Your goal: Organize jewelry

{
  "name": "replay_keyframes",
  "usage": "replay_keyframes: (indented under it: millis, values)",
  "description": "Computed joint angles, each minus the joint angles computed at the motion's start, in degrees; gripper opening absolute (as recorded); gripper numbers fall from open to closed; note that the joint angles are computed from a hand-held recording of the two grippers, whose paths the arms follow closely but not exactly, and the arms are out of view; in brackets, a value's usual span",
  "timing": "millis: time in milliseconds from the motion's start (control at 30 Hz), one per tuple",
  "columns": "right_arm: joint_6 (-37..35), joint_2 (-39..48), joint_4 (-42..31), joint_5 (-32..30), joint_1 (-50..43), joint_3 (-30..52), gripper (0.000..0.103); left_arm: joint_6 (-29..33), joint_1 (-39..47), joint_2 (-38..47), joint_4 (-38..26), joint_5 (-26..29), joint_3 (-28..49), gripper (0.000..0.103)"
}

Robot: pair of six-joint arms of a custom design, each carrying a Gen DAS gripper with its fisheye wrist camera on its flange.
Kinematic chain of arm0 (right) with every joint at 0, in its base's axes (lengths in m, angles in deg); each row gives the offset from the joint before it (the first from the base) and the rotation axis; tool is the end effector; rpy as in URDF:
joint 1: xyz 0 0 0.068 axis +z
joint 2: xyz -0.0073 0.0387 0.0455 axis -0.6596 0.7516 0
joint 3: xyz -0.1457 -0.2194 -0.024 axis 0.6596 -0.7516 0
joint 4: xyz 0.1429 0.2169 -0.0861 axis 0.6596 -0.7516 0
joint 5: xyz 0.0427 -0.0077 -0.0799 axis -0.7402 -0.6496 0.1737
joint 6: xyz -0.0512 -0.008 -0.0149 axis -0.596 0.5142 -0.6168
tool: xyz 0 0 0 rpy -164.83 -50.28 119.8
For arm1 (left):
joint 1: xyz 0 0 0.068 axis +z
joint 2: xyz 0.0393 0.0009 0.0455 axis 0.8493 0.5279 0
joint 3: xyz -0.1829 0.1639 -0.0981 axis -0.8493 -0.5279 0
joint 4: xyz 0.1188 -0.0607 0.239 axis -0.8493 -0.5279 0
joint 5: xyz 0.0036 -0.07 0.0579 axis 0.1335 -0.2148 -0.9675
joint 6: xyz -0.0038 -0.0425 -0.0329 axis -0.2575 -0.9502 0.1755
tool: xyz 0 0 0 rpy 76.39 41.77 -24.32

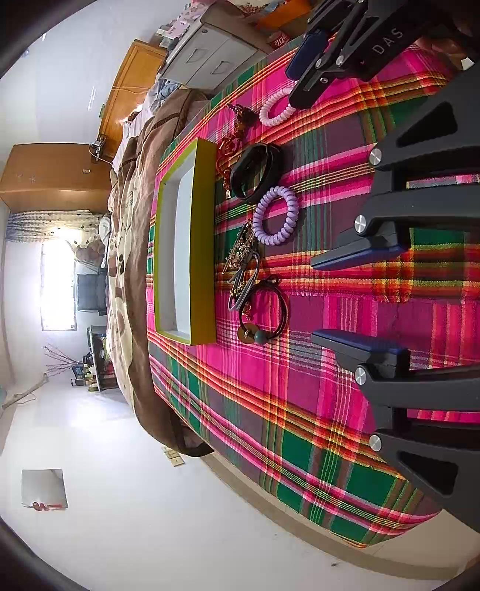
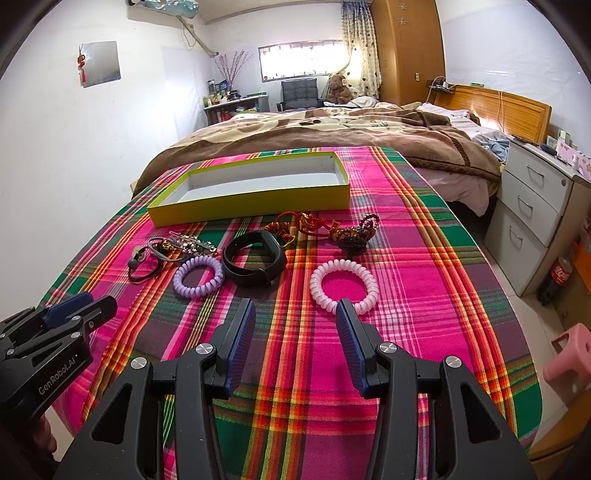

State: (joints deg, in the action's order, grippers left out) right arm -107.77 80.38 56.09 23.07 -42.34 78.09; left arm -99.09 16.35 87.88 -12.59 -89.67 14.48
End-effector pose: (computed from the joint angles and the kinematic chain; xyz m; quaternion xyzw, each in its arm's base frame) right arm 0.2739 0.0116 0.1880 -0.2241 0.8763 0.1617 0.3945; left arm 0.1706 -0.1196 0.2097 -0.2226 0.8908 0.1065 0.3815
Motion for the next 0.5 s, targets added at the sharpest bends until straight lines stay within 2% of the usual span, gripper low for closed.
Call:
replay_keyframes:
  millis: [300, 500]
  values:
    - [-0.04, 0.72, -0.20, 0.04, 0.03, 0.57, 0.046, 1.28, 1.31, -0.55, 0.99, 1.20, -0.49, 0.032]
    - [-0.33, 2.56, -0.18, -0.28, -0.69, 2.07, 0.047, 5.04, 4.02, -1.20, 3.29, 3.07, -1.38, 0.032]
